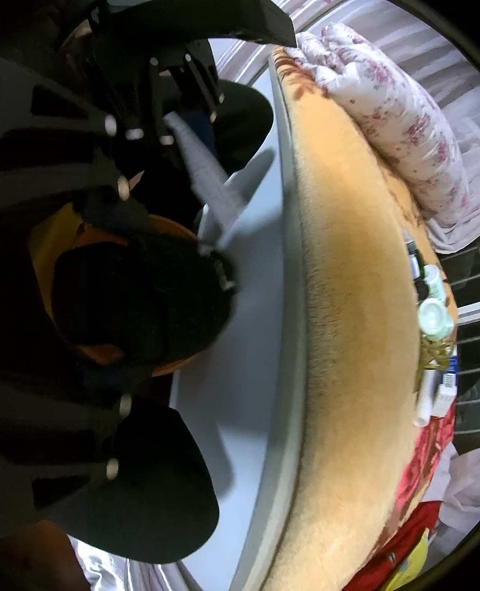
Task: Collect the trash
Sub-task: 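Carry the white tube and black sock down into the orange bin and release, then grasp the green hair claw clip with the right tool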
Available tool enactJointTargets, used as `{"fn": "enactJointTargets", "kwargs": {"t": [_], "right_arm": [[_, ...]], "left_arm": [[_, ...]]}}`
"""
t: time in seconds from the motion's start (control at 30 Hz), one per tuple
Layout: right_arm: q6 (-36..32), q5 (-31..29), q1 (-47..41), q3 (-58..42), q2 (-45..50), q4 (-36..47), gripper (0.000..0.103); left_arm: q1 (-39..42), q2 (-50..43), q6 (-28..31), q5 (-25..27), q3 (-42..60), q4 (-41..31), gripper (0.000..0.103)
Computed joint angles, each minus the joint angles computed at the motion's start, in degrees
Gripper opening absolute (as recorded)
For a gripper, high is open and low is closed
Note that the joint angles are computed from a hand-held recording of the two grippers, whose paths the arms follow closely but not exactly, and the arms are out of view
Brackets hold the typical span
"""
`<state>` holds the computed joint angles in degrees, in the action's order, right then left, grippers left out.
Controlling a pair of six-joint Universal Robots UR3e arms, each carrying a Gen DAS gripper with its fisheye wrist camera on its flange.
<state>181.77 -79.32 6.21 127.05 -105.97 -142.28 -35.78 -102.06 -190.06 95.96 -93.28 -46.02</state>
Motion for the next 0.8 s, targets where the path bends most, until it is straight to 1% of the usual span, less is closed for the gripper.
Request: {"fn": "enactJointTargets", "kwargs": {"t": [0.03,0.17,0.23,0.33,0.4,0.5,0.57,0.6,0.7,0.77,0.8], "right_arm": [[0.04,-0.22,-0.07,-0.05,0.40,-0.56,0.068],[-0.72,1.43,-2.95,0.45,-1.67,-0.71,0.068],[-1.84,3.17,-5.44,0.33,-3.87,-0.09,0.068],[-3.12,3.09,-7.10,-3.32,-4.26,0.00,0.068],[-3.67,2.09,-7.48,-7.61,-2.07,-0.58,0.068],[-5.03,-0.23,-7.18,-16.40,5.31,-3.21,0.068],[-6.79,-1.87,-6.53,-25.37,13.33,-2.84,0.068],[-7.73,-1.07,-6.89,-28.79,15.99,-1.52,0.068],[-10.05,1.77,-8.09,-43.37,26.98,5.31,0.068],[-10.81,1.94,-8.15,-53.63,34.26,9.88,0.068],[-10.82,1.66,-7.92,-56.55,36.37,11.11,0.068]], "left_arm": [[-0.22,0.38,-0.51,0.57,-1.02,1.12,0.078],[0.75,2.12,-0.57,-0.40,-3.17,2.93,0.078],[1.67,3.10,-0.48,-1.21,-3.96,3.56,0.078],[3.32,4.30,0.13,-2.12,-3.83,3.99,0.078],[3.91,3.88,0.22,-3.08,-1.82,4.54,0.078],[4.50,3.70,0.24,-3.79,0.31,5.21,0.080],[4.68,3.27,-0.03,-4.27,1.21,6.85,0.081],[4.69,2.65,-0.20,-4.45,2.10,7.33,0.081],[5.41,1.46,-0.71,-5.69,4.29,7.92,0.082],[6.50,1.26,-0.85,-7.02,4.82,8.23,0.082],[7.34,0.86,-0.52,-7.76,5.42,8.09,0.083]]}}
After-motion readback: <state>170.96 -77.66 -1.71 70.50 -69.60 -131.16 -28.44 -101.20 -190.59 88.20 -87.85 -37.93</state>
